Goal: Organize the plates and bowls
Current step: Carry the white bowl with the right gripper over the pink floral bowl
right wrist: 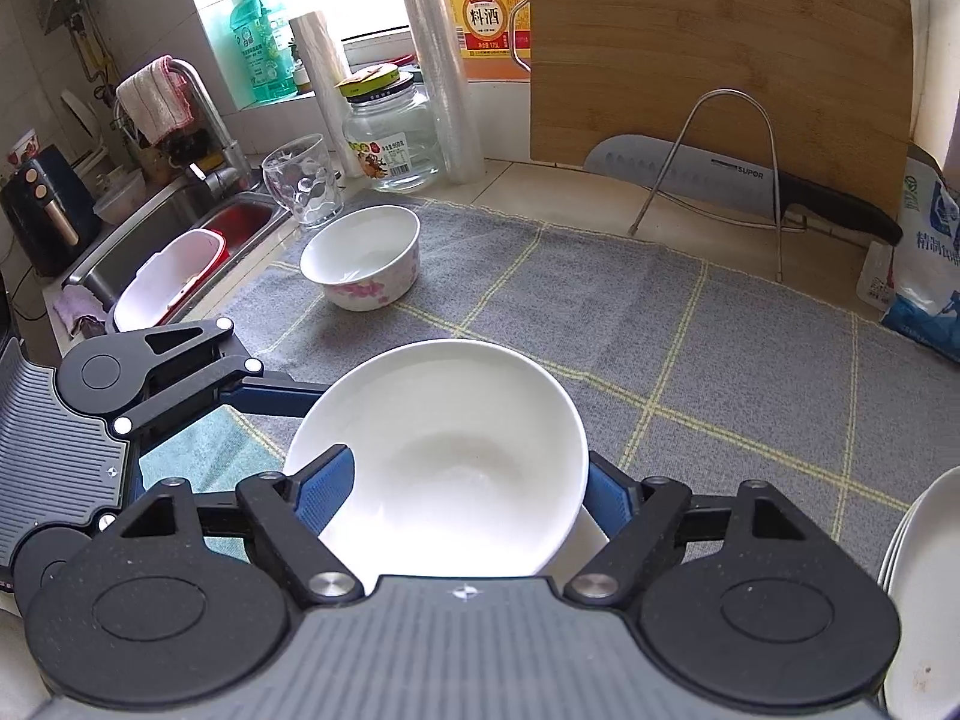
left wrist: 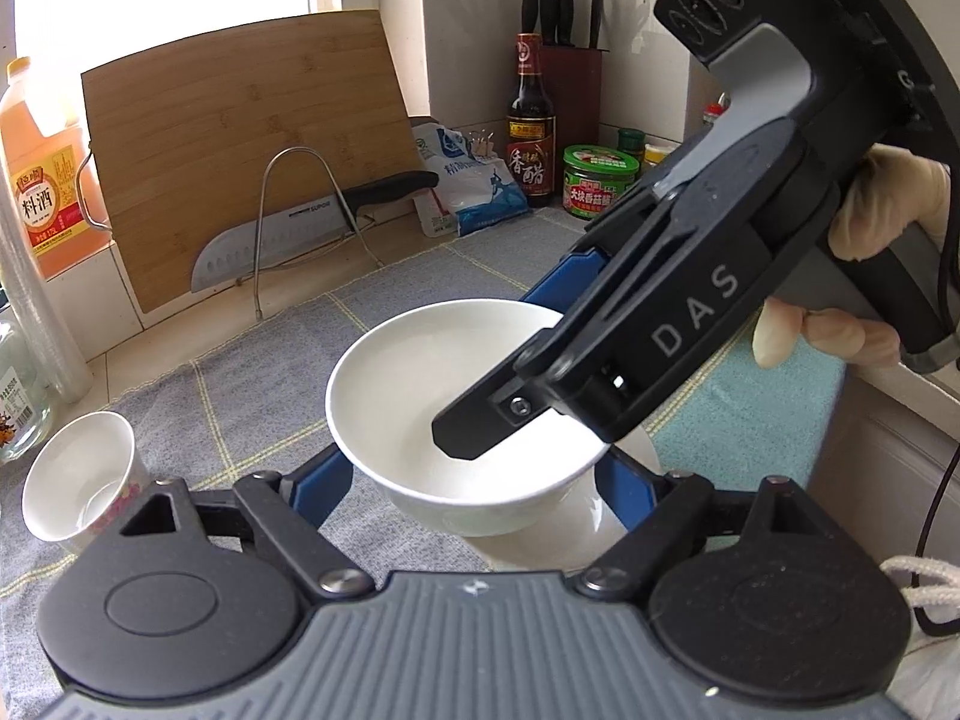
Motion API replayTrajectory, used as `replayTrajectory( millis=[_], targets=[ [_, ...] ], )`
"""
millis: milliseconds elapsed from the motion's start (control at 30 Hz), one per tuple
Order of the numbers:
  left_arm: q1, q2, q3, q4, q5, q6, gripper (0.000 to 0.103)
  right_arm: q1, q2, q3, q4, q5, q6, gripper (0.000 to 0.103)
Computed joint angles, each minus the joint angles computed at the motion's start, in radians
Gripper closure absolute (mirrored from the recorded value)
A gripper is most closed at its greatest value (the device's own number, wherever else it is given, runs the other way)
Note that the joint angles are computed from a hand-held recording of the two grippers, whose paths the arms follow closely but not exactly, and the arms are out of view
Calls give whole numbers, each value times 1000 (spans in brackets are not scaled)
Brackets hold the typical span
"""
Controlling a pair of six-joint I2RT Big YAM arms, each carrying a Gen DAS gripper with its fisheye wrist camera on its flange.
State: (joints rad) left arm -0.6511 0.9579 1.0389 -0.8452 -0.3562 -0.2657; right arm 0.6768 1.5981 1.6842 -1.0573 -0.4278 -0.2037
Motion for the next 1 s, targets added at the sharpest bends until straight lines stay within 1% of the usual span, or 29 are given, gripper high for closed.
replayTrajectory(
  millis=[300, 633, 700, 867, 1000],
  targets=[
    [-13, 19, 0, 7, 33, 3, 16, -18, -44, -64, 11, 15, 18, 18],
    [-12, 37, -5, 6, 56, -6, 16, -21, -51, -93, 14, 30, 14, 18],
    [-11, 39, -6, 1, 58, -10, 16, -18, -50, -97, 17, 36, 5, 18],
    [-9, 42, -6, -1, 65, -16, 16, -2, -50, -107, 24, 81, -33, 18],
    [-5, 44, -9, 3, 74, -17, 16, -1, -48, -111, 28, 92, -36, 18]
  ],
)
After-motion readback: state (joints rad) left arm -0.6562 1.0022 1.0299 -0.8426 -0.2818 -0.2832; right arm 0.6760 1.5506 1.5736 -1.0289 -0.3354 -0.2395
